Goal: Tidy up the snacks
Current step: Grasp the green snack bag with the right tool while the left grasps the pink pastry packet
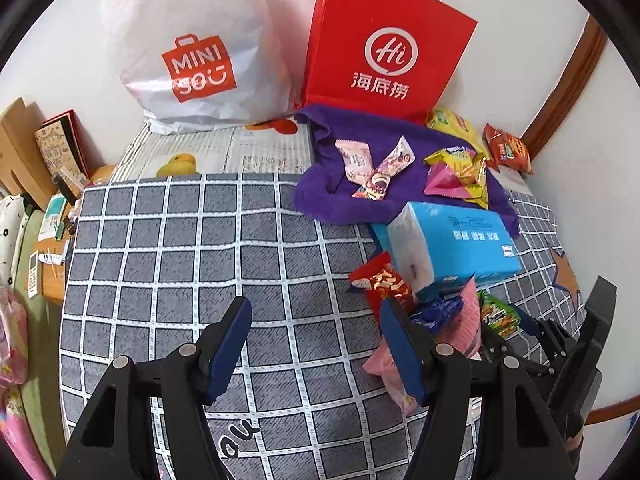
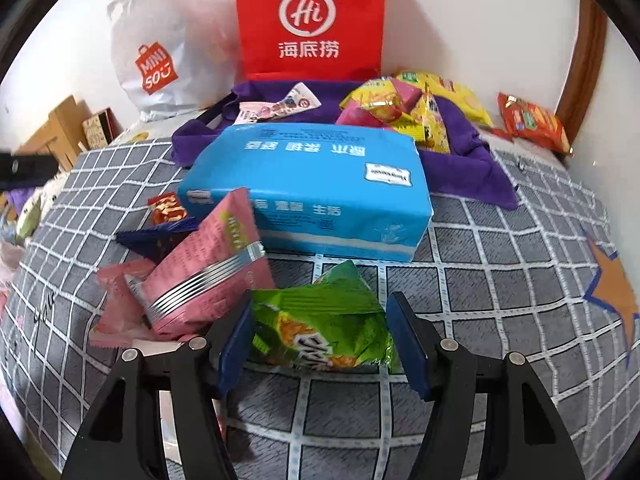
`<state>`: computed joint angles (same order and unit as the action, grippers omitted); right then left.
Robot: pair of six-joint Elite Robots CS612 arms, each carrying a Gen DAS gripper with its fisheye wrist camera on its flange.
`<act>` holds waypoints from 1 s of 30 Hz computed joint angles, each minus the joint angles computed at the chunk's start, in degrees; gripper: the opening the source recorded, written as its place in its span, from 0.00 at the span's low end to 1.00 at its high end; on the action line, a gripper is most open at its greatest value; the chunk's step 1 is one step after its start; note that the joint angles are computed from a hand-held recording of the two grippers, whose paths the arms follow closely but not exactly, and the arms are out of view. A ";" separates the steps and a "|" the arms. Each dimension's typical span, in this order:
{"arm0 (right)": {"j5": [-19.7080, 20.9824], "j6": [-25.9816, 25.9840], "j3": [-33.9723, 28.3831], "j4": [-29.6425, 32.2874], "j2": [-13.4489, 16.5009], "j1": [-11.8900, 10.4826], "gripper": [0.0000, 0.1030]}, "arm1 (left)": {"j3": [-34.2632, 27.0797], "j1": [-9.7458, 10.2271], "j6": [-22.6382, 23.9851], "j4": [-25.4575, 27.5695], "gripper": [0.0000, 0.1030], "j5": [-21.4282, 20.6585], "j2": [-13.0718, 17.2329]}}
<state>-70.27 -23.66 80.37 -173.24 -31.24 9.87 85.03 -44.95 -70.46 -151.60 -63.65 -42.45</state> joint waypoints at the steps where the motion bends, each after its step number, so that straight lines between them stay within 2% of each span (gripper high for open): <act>1: 0.29 0.25 -0.64 0.99 0.38 -0.11 0.62 | -0.23 0.04 -0.20 0.22 0.62 -0.27 0.20; 6: 1.97 -0.59 -2.29 4.23 1.41 -0.50 0.59 | -1.34 -0.11 0.37 0.44 0.62 -1.21 1.23; 14: 5.51 0.11 -0.84 1.48 0.58 -2.31 0.57 | -3.18 -0.26 -0.34 -0.51 0.62 -5.39 3.48; 20: 2.60 1.58 0.08 -1.83 0.40 -3.42 0.57 | -3.92 -0.67 -1.67 -2.46 0.61 -8.42 4.92; 22: 3.10 1.56 0.42 -1.54 0.26 -3.92 0.57 | -4.45 -0.69 -1.59 -3.08 0.60 -9.58 5.57; 25: 4.00 2.00 0.71 -1.24 0.17 -4.43 0.57 | -5.64 -0.69 -1.72 -3.49 0.54 -10.24 6.62; 28: 4.41 2.16 1.05 -1.57 0.10 -4.69 0.57 | -7.27 -0.58 -1.55 -2.04 0.35 -10.20 7.53; 29: 4.50 2.29 1.12 -1.65 0.11 -4.75 0.57 | -7.47 -0.46 -1.28 -2.77 0.26 -10.90 7.82; 30: 4.66 2.43 1.12 -1.61 0.12 -4.83 0.57 | -7.33 -0.43 -1.43 -3.60 0.25 -11.17 7.91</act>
